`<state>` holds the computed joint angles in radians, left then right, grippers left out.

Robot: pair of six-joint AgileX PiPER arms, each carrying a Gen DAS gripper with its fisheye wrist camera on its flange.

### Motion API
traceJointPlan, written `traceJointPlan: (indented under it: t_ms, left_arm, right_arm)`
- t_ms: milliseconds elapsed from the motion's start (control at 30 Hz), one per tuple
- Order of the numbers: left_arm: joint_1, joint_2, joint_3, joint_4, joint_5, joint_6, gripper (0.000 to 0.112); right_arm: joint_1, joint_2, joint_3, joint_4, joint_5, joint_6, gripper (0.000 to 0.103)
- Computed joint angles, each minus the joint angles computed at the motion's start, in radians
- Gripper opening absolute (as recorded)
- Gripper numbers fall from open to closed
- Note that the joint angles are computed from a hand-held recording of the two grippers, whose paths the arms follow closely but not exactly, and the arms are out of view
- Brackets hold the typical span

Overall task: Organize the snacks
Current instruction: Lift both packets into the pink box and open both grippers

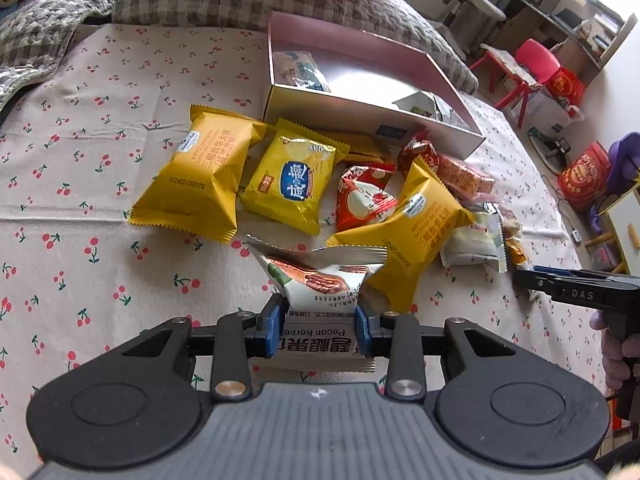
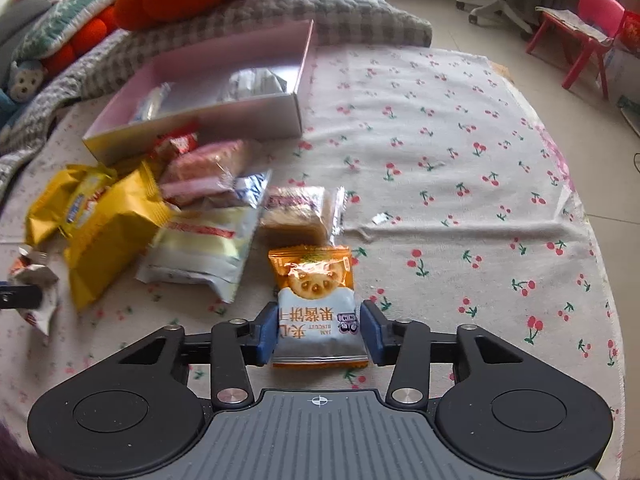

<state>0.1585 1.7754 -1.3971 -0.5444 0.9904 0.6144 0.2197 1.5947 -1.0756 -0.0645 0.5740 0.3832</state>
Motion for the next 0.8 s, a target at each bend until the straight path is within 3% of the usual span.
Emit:
traceJointPlan:
  t_ms: [333,800]
  left_arm:
    - [-0.004,-0.003,0.004,0.002,0.003,0.003,0.033]
    - [0.013,-0.014,-0.038,-0.052,0.049,0.007,0.031]
  right_arm:
    - [0.045,0.01,-0.005,-0.135,0.006,0.071,0.037]
    - [-0.004,-0.052,-0.06,0.059,0.067,-0.034,0.037]
